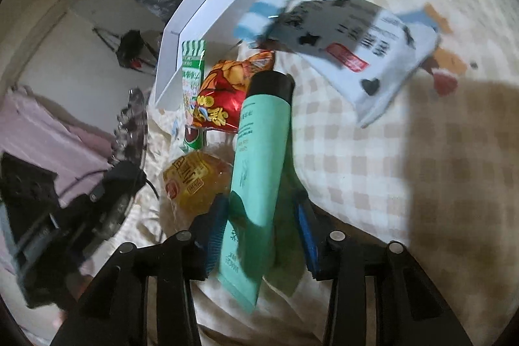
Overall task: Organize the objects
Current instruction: 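Grasp the mint-green tube bottle with the right tool and lift it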
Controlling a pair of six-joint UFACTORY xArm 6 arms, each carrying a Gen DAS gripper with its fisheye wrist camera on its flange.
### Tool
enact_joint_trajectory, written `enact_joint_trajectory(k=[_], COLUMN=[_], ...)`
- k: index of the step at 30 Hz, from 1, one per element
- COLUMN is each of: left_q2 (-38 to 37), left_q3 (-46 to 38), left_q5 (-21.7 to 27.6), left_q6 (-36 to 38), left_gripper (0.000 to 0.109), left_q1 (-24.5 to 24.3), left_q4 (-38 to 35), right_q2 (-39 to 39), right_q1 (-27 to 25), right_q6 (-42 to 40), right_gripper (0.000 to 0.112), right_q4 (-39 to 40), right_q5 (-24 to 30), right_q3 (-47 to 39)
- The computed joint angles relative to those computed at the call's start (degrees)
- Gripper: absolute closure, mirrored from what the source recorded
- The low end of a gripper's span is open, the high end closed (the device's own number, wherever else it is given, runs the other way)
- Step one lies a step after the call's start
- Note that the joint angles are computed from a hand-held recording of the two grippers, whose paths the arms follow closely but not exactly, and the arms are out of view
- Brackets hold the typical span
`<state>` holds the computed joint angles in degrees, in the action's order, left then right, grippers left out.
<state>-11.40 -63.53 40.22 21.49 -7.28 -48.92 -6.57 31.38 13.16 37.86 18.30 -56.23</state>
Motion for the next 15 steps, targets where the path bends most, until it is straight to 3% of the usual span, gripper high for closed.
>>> enact_joint_trajectory(k=[4,15], left_q2=[0.0,0.4], left_q3=[0.1,-0.2], left_q5=[0.2,1.3], left_q6=[-0.1,-1.2], left_gripper=[0.090,0.090], left_q1=[0.2,0.9], left_q4=[-0.3,-0.5], right_q2=[-0.9,-5.2], right_q1=[0.3,0.7], right_q6=[-0.5,6.9], right_gripper=[0.098,0.098], right_q4=[1.8,-5.9], right_q5=[-2.2,-8.1], right_q3=[1.3,6.0])
